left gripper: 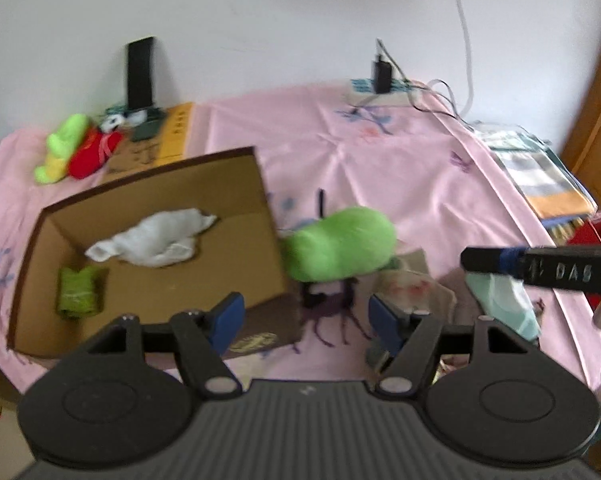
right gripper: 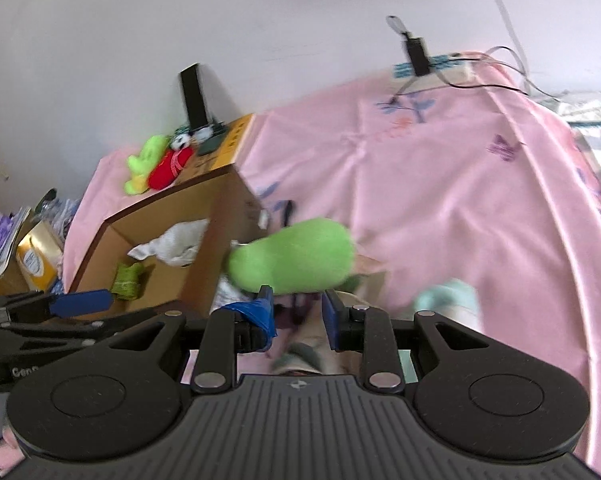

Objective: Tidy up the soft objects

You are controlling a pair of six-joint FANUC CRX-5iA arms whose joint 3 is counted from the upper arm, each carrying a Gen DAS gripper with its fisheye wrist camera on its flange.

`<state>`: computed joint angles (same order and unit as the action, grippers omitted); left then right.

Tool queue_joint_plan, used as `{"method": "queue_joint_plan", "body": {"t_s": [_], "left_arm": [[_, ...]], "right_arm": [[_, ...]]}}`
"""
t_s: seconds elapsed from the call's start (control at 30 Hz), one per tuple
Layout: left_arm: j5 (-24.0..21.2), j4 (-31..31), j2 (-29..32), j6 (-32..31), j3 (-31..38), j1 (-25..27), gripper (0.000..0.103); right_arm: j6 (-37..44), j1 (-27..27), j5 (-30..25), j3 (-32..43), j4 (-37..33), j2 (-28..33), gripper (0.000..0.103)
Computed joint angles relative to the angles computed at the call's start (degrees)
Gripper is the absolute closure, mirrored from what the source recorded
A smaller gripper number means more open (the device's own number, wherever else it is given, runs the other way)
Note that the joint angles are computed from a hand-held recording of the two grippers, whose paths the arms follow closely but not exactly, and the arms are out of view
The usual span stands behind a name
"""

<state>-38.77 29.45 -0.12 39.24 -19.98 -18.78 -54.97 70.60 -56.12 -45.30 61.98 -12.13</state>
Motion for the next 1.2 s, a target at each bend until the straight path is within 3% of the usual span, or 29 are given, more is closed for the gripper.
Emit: {"method": "queue_joint_plan", "body": {"t_s": [0.23, 0.43, 0.6, 0.77, 0.87, 1.0, 1.2], "left_arm": [[-3.16, 0.14, 1.16, -2.38, -0.53, -1.34, 0.031], [-5.65, 4.07, 2.28, -7.70, -1.99, -1.71, 0.031], [-7.35, 8.83, 3.06, -12.85, -3.59, -1.73, 0.030], [-11.90, 12.04, 5.51, -14.84, -2.95, -1.82, 0.030], [-14.72, 14.15, 6.73, -16.94, -2.81, -2.13, 0.030], [-14.83, 15.41, 6.96, -20.39, -3.32, -2.58, 0.030], [-17.13, 14.94, 9.74, -19.48, -1.10, -2.48, 0.029]], "right_arm": [[-6.65, 5.26, -6.10, -3.54, -4.09, -3.73, 0.094], [-9.47, 10.34, -11.47, -4.22, -9.00, -4.56, 0.094], [-13.01, 12.72, -12.82, -5.04, -13.20, -5.13, 0.094], [-16.35, 12.25, -10.51, -6.72, -13.29, -6.25, 0.094], [-19.96, 10.52, -6.67, -8.98, -9.88, -7.36, 0.094], [-19.41, 8.41, -4.21, -8.77, -9.44, -6.45, 0.093], [-18.13, 6.23, -0.13, -9.32, -8.73, -5.77, 0.094]]}}
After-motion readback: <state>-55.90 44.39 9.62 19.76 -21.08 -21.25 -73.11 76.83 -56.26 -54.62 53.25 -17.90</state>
